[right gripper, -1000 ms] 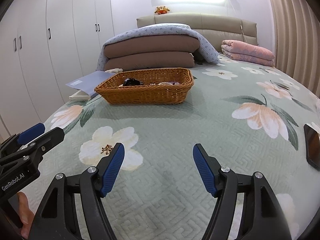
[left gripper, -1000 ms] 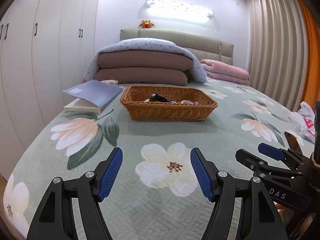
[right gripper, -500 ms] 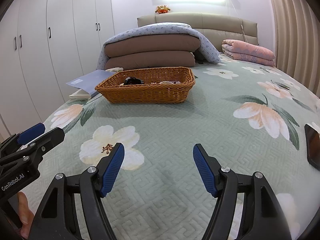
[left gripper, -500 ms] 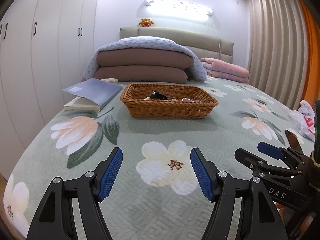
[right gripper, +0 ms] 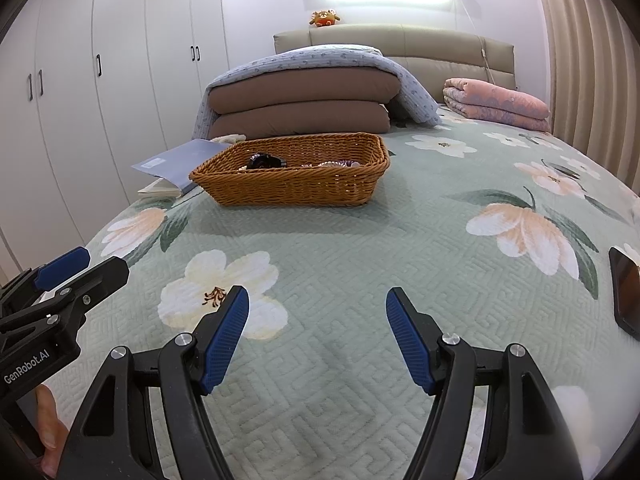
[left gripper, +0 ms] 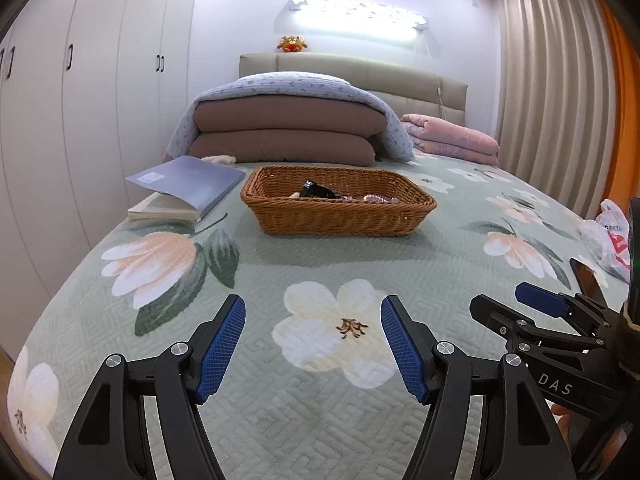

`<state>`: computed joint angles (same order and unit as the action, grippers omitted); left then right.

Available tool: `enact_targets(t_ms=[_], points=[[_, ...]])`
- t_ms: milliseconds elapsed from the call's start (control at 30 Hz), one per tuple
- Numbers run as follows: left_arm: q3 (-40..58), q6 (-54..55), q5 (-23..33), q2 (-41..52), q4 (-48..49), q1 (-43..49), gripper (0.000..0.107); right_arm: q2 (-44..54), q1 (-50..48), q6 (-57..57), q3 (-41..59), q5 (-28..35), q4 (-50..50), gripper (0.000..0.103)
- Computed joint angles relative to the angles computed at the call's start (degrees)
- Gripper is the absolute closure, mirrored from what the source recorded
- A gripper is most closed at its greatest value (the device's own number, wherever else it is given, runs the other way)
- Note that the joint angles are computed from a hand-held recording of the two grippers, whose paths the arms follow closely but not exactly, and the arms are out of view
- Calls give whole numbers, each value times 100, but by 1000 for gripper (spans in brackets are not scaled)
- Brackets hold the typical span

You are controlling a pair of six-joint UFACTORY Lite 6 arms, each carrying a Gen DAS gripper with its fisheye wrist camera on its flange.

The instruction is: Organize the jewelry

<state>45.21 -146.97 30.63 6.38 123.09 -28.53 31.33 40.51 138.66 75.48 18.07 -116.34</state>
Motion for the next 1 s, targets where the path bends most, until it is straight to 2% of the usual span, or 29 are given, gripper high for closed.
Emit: enact_targets(t_ms=[1000], points=[[-75, -61, -6, -17, 92, 59, 35, 16, -6, -57, 19, -41, 43, 29]])
